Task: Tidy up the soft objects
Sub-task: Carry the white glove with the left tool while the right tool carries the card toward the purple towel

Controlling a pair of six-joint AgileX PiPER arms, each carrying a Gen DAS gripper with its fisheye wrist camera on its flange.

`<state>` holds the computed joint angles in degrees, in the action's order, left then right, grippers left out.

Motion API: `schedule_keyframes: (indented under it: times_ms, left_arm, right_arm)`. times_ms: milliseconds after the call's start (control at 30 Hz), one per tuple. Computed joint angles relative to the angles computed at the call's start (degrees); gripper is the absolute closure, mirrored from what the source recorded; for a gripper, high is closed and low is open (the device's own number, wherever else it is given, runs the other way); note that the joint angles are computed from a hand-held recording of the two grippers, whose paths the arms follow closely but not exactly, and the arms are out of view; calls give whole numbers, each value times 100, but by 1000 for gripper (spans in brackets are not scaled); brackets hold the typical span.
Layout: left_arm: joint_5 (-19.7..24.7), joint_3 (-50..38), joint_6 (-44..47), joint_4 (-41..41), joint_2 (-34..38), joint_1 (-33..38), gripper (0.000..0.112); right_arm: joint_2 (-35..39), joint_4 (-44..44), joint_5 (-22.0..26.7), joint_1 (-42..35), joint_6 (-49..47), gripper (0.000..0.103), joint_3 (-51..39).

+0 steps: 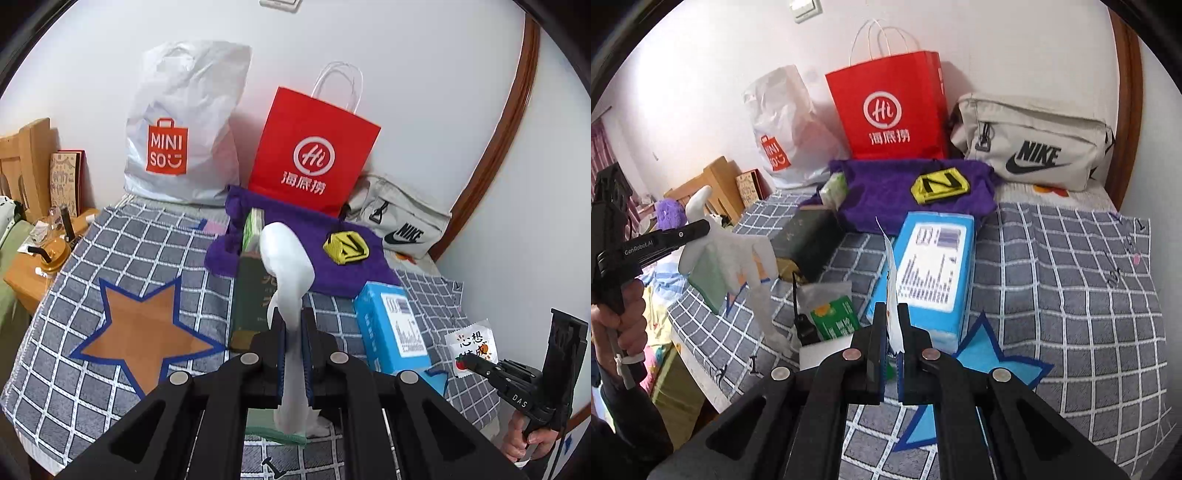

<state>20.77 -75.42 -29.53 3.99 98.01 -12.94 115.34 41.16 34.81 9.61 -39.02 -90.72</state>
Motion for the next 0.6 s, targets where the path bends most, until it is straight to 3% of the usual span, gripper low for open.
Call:
schedule_keyframes:
  times_ms: [400, 600]
  left_arm:
    - [468, -932, 118, 47, 328, 28, 104]
    - [747, -1621, 333, -83, 663, 87, 104]
  right_arm:
    - [515, -509, 461, 120, 556, 99, -1369]
    - [1057, -914, 905, 160, 1030, 99, -2518]
